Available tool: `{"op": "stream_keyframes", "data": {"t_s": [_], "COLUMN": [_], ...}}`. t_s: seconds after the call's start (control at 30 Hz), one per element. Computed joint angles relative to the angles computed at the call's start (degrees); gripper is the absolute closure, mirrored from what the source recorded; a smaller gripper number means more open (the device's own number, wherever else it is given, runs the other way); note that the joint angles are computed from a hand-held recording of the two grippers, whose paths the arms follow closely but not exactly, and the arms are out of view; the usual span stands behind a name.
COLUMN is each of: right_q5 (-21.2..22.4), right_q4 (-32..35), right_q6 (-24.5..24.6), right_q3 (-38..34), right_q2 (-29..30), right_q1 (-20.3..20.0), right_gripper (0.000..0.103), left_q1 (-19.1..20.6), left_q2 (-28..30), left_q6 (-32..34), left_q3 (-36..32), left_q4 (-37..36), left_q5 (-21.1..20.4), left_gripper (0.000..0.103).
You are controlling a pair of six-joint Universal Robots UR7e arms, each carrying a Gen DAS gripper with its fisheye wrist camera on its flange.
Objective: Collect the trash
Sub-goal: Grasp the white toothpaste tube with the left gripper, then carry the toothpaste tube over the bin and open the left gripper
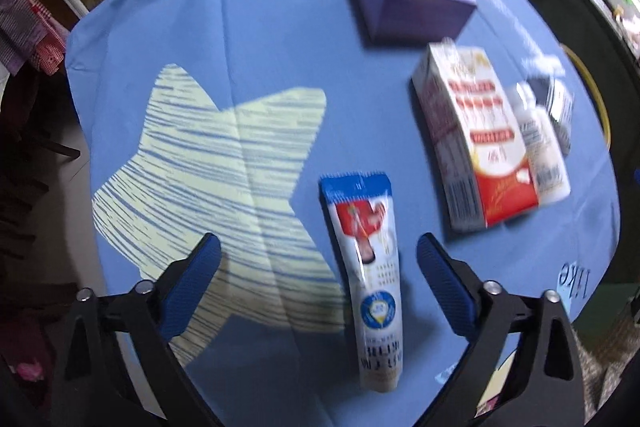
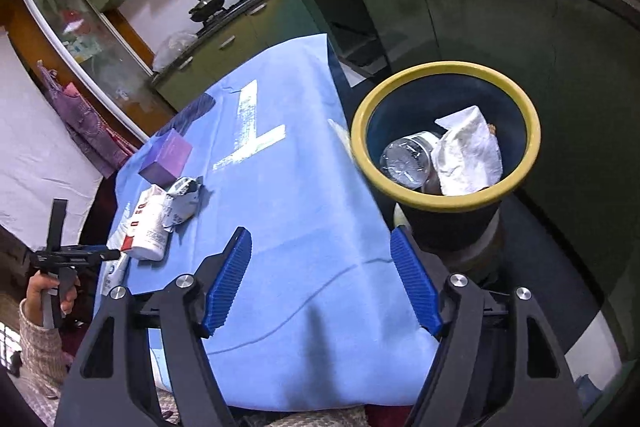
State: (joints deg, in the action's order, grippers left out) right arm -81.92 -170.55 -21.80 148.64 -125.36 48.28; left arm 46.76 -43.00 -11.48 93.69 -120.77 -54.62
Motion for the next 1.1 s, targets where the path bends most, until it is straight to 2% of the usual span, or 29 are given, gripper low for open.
{"op": "stream_keyframes", "data": {"t_s": [0.1, 0.2, 0.27, 0.33, 0.6, 0.93, 1.1], "right_q5": [1.66, 2.91, 3.60, 4.08, 6.56, 8.96, 11.26], "right_q4": [0.61, 1.26, 1.56, 1.93, 3.58, 5.13, 6.81], "right_q6": [-0.39, -0.63, -0.82, -0.85, -1.29, -1.90, -2.65], "right_q3": [0.40, 0.69, 0.83, 0.83, 1.05, 1.33, 1.75], "right_q2": [-1.40, -2.78, -3.44, -3.88, -5.43, -7.25, -10.38], "right_q1": [-1.17, -2.21, -2.91, -3.63, -6.33, -8.38, -10.55], "right_gripper": [0.031, 0.031, 0.031, 0.031, 0.031, 0.031, 0.031], "left_q1": [-0.06, -0.29, -0.64, -0.80, -1.63, -2.86, -6.02], "left_q2": [0.85, 1.39, 1.34, 1.23, -0.13, -5.56, -8.89], "left_q6": [-0.80, -1.18, -0.76, -0.67, -1.29, -0.66, 0.33], "left_q3": [-1.07, -1.16, -0.66, -0.52, 1.18, 4.98, 6.43], "left_q4": [3.89, 5.54, 4.95, 4.91, 6.56, 6.51, 6.66], "left_q5": [-0.91, -1.01, -0.95, -1.75, -2.91, -4.53, -5.33], "left_gripper": [0.033, 0.036, 0.042, 0.053, 0.078, 0.079, 0.079]}}
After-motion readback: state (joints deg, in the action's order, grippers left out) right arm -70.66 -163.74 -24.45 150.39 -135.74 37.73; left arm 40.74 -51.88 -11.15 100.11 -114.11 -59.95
